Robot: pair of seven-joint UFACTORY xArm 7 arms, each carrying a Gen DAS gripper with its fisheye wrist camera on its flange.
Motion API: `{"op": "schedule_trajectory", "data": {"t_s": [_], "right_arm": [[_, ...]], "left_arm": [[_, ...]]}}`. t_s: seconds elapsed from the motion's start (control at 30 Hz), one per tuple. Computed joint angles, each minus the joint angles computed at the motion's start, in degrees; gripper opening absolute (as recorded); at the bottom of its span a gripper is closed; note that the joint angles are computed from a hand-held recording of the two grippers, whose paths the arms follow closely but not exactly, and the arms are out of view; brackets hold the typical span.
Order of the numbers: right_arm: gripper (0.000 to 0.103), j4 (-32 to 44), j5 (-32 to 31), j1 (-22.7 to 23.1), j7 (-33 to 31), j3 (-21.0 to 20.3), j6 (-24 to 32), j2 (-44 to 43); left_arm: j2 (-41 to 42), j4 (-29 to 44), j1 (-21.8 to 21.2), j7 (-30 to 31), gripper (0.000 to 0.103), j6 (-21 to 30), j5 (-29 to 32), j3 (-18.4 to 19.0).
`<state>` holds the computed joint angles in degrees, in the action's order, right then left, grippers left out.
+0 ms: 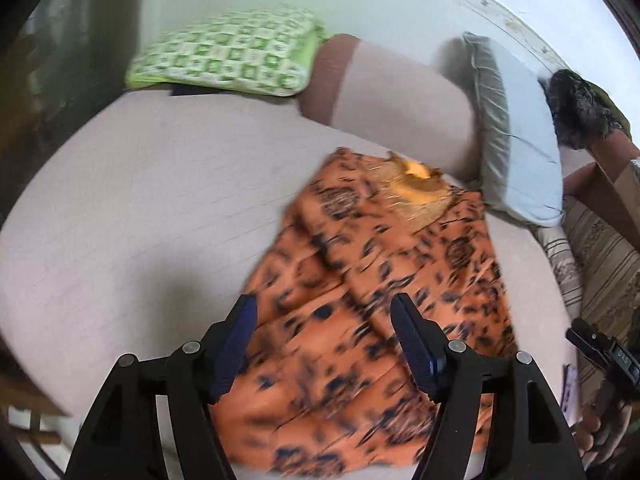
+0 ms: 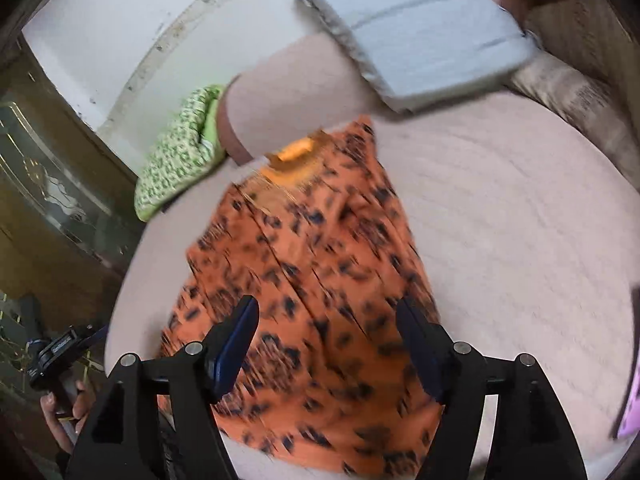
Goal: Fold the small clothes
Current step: 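Release the blouse and raise both tools above it, then grasp the collar end with both tools and fold it down onto the blouse body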
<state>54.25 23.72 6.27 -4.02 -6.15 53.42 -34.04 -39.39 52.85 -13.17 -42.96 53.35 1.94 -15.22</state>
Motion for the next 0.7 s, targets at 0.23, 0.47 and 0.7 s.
{"op": "schedule_trajectory", "data": {"t_s": [0.23, 0.47, 0.7], "right_arm": [[0.073, 12.2, 4.3, 2.0, -5.1, -0.4, 0.2, 16.5], [0.074, 28.8, 8.0, -2.6, -6.5, 2.5, 1.8, 37.6], [0.073, 49.7, 2.3, -6.1, 0.7, 5.5, 2.1, 57.9]], "left_arm": [[17.6, 6.0, 0.2, 8.9, 0.069, -11.6, -2.8, 6.6], [41.7, 25.8, 2.8, 12.1, 0.069, -11.4, -1.0, 9.1], [68.6, 53.9, 2.2, 17.2, 0.067, -3.7, -3.6, 10.4]]}}
